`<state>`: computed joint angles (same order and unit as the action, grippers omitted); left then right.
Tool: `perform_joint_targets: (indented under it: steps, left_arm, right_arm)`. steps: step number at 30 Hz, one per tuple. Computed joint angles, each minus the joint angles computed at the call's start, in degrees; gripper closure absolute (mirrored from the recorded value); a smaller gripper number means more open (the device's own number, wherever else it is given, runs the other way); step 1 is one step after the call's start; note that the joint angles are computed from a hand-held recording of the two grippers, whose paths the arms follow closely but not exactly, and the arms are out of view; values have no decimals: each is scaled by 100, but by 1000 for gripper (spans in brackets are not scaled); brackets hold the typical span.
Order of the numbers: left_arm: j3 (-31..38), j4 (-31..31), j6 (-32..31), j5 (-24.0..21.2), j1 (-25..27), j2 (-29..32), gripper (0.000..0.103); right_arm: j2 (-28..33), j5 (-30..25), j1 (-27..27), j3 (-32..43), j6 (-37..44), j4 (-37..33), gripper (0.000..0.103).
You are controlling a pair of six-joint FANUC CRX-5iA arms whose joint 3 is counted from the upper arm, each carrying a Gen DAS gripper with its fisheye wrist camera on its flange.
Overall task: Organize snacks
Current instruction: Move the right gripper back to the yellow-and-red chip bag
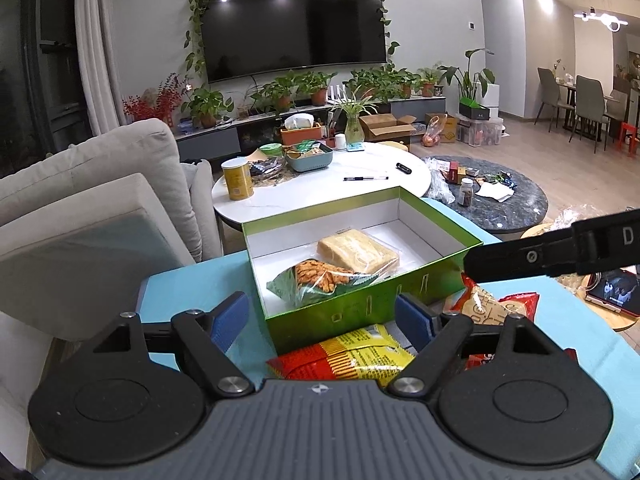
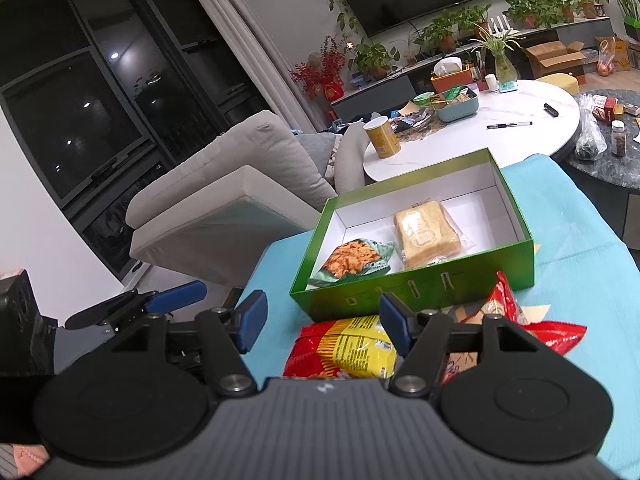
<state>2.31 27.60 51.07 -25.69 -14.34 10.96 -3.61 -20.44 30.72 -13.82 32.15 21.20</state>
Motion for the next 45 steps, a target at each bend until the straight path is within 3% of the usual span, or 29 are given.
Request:
perform_joint_targets:
  steps: [13, 21, 34, 45]
  left_arm:
    - [-139, -360, 528, -164, 135, -139, 24]
    - [-98, -524, 744, -373, 193, -35, 24]
    - [343, -931, 1283, -773, 226, 377, 24]
    - [1083, -1230, 1680, -1228, 235, 1002, 24]
  right_arm:
    - [-130, 39, 55, -236, -194, 55, 19]
    - [-7, -223, 92, -76, 142, -370, 19]
    - [529, -771, 10, 566, 788, -1192, 19]
    - [1302, -1356, -256, 1564, 1645, -2090, 19]
